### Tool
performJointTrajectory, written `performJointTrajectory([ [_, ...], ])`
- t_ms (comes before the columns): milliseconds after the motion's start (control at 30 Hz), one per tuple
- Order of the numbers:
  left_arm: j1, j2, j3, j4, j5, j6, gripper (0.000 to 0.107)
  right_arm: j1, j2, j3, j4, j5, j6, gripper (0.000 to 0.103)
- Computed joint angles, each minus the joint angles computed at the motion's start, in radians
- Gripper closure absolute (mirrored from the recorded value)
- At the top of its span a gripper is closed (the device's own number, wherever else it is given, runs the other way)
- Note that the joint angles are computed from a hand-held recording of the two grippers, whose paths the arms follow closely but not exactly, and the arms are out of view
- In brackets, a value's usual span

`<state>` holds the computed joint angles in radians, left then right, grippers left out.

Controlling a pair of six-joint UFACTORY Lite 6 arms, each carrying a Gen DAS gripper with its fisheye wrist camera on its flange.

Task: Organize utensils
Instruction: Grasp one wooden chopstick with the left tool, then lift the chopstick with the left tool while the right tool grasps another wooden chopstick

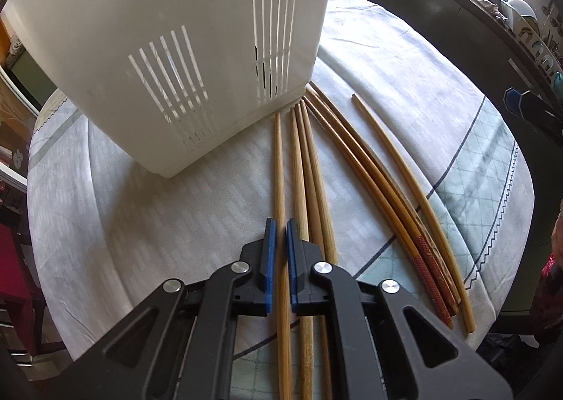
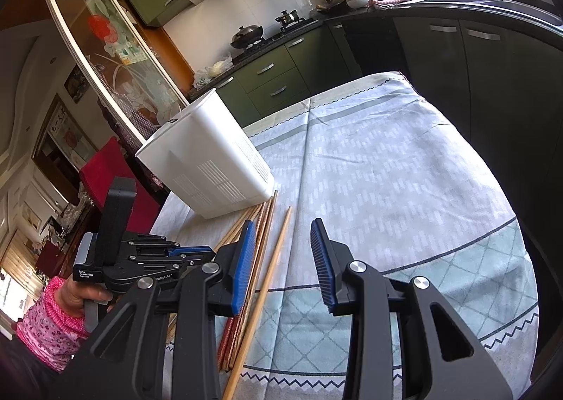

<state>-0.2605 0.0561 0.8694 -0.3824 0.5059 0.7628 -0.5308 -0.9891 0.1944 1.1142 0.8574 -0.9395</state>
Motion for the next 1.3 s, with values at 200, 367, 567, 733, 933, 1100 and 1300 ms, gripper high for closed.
performJointTrajectory([
  [200,0.033,-0.088,-0.094,-0.015,0.012,0.067,0.101,-0.016,0.006,0.000,-0.003,0.008,-0.009,0.069],
  [367,0.025,-0.121,-0.130,0.031,-0.026,0.032,0.094,0.037,0.022,0.004,-0.003,-0.029,0.008,0.069],
  [567,0.023,-0.063,-0.075,0.009,-0.019,0.062,0.097,0.172,0.013,0.017,-0.081,-0.122,0.122,0.069],
  [733,0.040,-0.108,-0.123,-0.029,-0.039,0.115,0.101,0.307,0.124,0.070,-0.165,-0.229,0.214,0.063],
  [933,0.269,-0.239,-0.170,-0.289,0.088,0.396,0.101,0.534,0.399,0.208,-0.400,-0.372,0.444,0.064],
  [1100,0.548,-0.362,-0.171,-0.505,0.311,0.603,0.101,0.651,0.629,0.336,-0.553,-0.394,0.607,0.080],
  [1300,0.793,-0.454,-0.177,-0.617,0.524,0.738,0.101,0.730,0.833,0.484,-0.669,-0.366,0.756,0.085],
])
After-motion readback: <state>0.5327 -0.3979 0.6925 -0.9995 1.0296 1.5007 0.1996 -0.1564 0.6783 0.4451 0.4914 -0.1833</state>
